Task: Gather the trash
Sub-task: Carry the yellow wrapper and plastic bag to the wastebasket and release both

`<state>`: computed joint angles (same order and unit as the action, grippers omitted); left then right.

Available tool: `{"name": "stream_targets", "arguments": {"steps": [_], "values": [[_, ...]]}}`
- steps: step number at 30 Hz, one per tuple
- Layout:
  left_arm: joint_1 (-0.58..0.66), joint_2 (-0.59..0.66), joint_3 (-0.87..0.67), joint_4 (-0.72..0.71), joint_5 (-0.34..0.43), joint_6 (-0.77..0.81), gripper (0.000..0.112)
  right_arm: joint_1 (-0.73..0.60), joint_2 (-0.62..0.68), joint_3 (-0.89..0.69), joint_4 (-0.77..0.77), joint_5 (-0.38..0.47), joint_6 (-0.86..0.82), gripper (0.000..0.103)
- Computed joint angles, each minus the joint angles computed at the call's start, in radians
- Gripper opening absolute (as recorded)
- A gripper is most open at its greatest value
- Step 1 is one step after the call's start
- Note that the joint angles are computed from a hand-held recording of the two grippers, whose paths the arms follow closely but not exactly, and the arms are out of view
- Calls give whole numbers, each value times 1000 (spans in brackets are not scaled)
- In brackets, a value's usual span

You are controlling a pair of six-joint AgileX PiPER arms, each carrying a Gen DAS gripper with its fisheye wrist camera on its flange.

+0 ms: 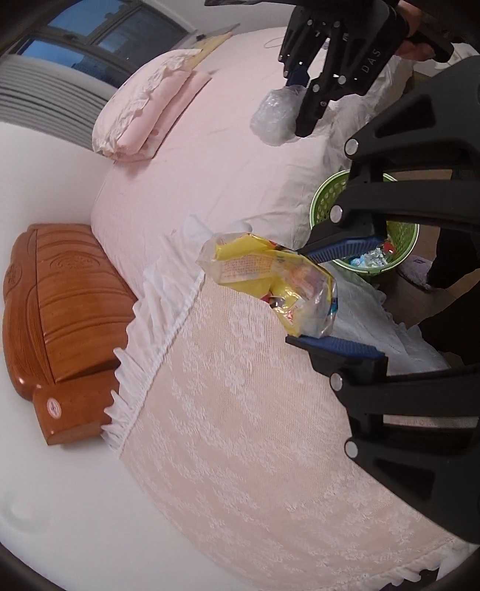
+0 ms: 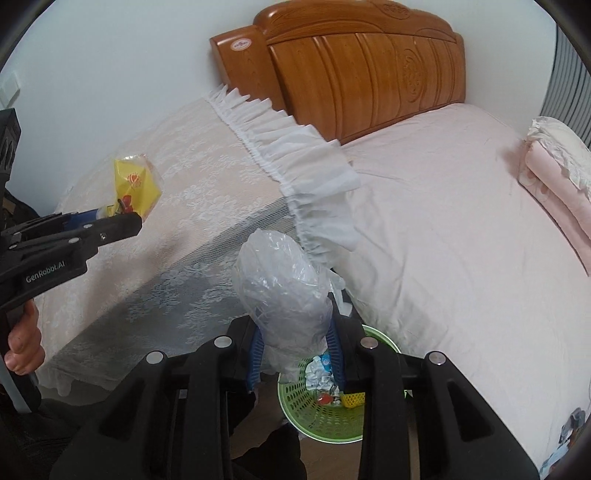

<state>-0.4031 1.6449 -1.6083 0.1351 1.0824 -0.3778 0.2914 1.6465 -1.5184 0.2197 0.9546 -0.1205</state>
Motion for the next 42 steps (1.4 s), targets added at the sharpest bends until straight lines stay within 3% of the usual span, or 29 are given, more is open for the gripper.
{"name": "stream_targets", "arguments": {"steps": [5, 11, 19, 22, 24, 27, 31, 38, 42], "values": [[-97, 147, -61, -98, 0, 140, 37, -125, -90, 135, 22, -46, -24, 32], [-180, 369, -165, -262, 44, 273, 37, -284, -148, 230, 28, -27, -59, 32], [-266, 439, -222, -254, 75, 257, 37, -469, -187, 359, 98, -30, -158, 32], [-283, 439, -240, -227, 85, 250, 55, -498, -189, 391, 108, -39, -184, 32], [-295, 419, -230, -201, 72, 234, 77, -501, -181, 402, 107, -50, -189, 33], [-304, 382, -203, -171, 50, 217, 87, -505, -170, 411, 104, -61, -195, 33], [-307, 342, -176, -118, 41, 170, 94, -493, -161, 419, 83, -74, -178, 33], [-310, 187, -72, 78, 27, 8, 95, -438, -98, 438, 69, -90, -141, 33], [-294, 125, -40, 148, 64, -57, 95, -370, -40, 470, 92, -117, -161, 34]]}}
